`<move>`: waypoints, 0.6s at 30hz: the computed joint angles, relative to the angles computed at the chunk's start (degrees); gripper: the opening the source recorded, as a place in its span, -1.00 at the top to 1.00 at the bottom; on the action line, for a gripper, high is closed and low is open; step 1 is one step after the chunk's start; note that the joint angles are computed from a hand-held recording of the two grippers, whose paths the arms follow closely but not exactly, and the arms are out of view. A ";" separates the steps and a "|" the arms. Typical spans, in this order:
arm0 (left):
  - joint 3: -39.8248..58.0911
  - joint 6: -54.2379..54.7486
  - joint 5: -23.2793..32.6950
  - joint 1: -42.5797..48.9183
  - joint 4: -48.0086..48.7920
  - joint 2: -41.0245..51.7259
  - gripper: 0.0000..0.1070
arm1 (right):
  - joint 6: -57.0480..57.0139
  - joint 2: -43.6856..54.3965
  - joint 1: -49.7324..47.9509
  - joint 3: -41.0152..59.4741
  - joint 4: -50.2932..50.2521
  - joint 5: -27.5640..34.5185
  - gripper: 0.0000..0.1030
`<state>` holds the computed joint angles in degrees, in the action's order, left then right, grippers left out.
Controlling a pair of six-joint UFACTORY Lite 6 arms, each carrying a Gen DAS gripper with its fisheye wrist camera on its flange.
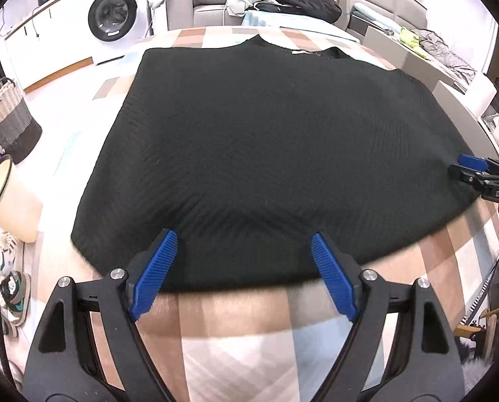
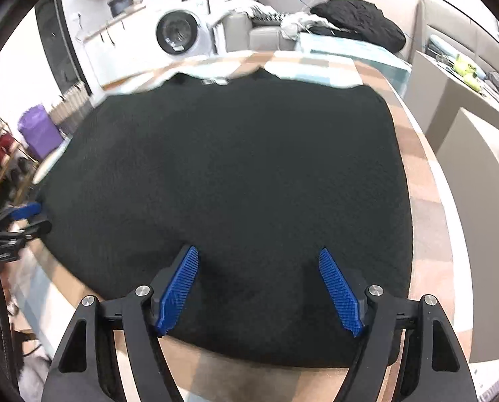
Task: Fold small clothes
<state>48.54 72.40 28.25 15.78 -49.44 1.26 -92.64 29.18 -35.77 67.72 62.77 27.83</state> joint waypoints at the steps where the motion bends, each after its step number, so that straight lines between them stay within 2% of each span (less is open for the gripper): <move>1: -0.22 -0.26 1.57 1.60 0.23 -0.60 -0.51 | -1.14 -0.47 0.17 -0.86 0.72 -0.78 -0.48; 4: -0.69 0.20 6.97 7.39 -0.88 -1.84 -0.51 | -2.36 -2.86 -0.15 -3.25 1.52 -1.33 -0.49; 7: 0.09 -0.52 14.33 14.65 -2.49 -1.29 -0.51 | 1.57 -4.01 -1.90 -2.92 0.88 3.84 -0.49; 10: 1.44 -2.56 20.61 19.99 -3.41 1.67 -0.51 | 0.45 -6.57 -2.21 -4.83 4.41 8.64 -0.52; 13: 0.52 -0.38 22.14 21.69 -6.97 2.17 -0.51 | -1.58 -8.47 0.03 -7.05 7.14 9.82 -0.53; 18: 1.12 1.82 17.18 18.68 -15.88 5.05 -0.51 | -2.44 -7.91 5.84 -8.07 8.33 6.04 -0.53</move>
